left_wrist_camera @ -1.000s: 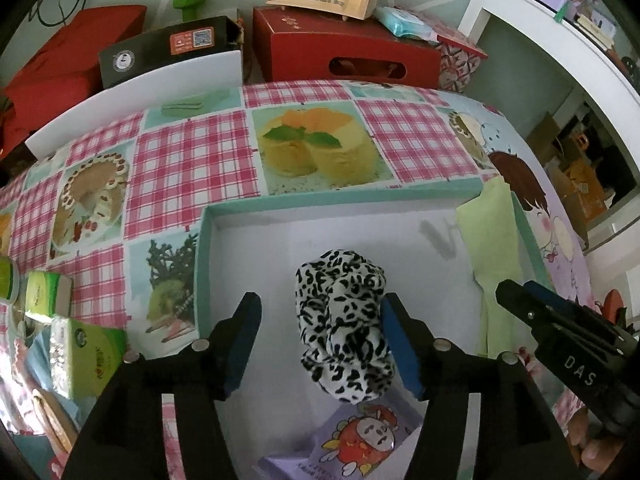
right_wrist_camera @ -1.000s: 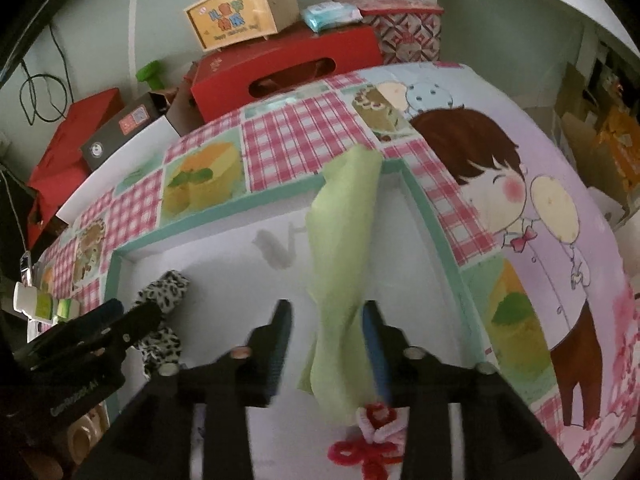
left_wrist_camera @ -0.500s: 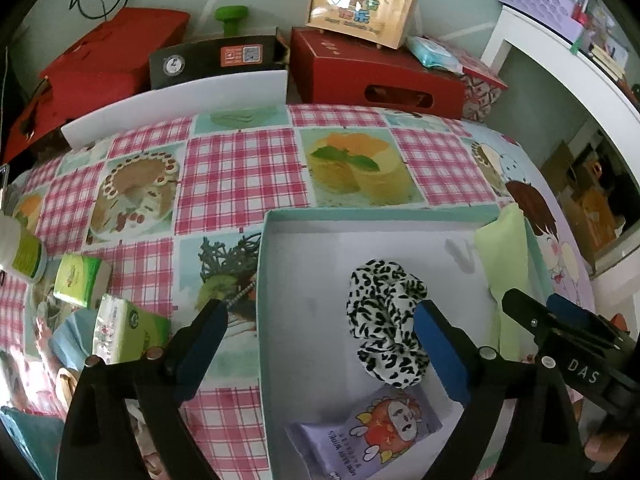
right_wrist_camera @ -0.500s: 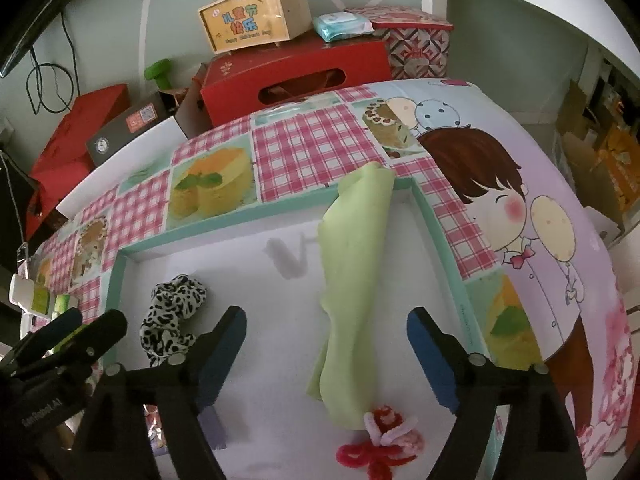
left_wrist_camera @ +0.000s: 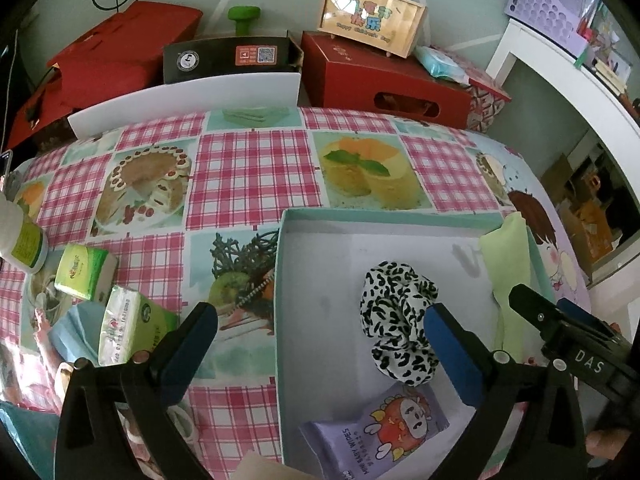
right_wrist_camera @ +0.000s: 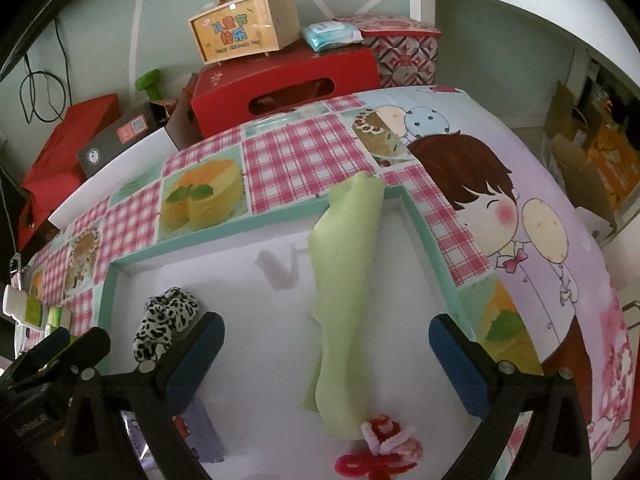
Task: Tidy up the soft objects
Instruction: 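Open both grippers to release the scrunchie and the cloth into the tray, then move both grippers back over the pile of soft items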
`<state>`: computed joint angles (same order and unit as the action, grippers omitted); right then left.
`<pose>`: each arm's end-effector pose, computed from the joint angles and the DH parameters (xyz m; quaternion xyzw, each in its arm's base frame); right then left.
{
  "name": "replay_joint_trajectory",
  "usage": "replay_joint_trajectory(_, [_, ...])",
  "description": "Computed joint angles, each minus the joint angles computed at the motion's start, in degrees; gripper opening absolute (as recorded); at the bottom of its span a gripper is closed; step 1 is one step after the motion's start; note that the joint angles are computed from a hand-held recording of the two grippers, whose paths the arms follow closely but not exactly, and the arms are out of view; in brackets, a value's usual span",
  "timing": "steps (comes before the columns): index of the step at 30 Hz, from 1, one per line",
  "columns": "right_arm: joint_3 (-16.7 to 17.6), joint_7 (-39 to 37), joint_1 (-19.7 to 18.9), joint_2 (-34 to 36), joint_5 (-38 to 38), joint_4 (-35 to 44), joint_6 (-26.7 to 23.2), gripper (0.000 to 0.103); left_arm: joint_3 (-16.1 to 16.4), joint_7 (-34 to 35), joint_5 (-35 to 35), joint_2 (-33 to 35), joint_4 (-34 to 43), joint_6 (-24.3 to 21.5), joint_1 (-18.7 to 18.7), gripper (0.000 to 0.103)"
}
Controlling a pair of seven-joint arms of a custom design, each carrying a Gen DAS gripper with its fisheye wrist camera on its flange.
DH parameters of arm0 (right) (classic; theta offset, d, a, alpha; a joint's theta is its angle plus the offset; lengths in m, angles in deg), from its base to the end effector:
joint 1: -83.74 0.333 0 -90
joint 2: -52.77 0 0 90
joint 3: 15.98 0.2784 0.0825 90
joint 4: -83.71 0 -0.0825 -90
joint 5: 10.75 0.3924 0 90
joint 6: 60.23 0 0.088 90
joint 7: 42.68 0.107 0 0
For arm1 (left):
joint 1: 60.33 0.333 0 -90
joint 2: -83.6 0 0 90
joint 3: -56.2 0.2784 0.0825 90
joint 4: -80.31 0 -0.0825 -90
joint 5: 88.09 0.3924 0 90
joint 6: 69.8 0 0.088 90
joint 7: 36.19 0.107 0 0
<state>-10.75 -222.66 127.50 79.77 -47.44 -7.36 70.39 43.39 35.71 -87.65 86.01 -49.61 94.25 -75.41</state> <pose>0.4734 0.5109 0.3512 -0.5486 0.7934 -0.1749 0.1973 0.5045 -0.2671 0.3603 -0.6181 0.7369 -0.2548 0.1003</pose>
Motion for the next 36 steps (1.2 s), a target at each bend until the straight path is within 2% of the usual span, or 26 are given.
replay_joint_trajectory(6, [-0.6,1.9,0.9,0.2,-2.0,0.6,-0.7,0.103,0.1,0.7,-0.8,-0.9,-1.2,2.4,0.3,0.103])
replay_joint_trajectory(10, [-0.6,3.8,0.4,-0.4,-2.3,-0.7,1.9,0.103,0.1,0.3,0.3,-1.5,-2.0,4.2,0.5,0.103])
replay_joint_trajectory(18, [-1.0,4.5,1.0,0.9,-4.1,1.7,3.7,0.103,0.4,0.6,-1.6,-3.2,-2.5,1.7,1.7,0.103])
replay_joint_trajectory(26, [-1.4,-0.1,2.4,5.9,-3.2,9.0,5.3,0.103,0.3,-6.5,8.0,-7.9,-5.4,1.2,6.1,0.103])
replay_joint_trajectory(32, [-2.9,-2.8,4.7,10.7,-2.7,15.9,7.6,0.103,1.3,-5.8,4.3,-11.5,-8.3,1.4,9.3,0.103])
replay_joint_trajectory(36, [-3.2,-8.4,5.7,15.2,-1.0,22.4,9.5,0.103,1.6,-6.9,3.2,-12.9,-9.0,-0.9,11.6,0.103])
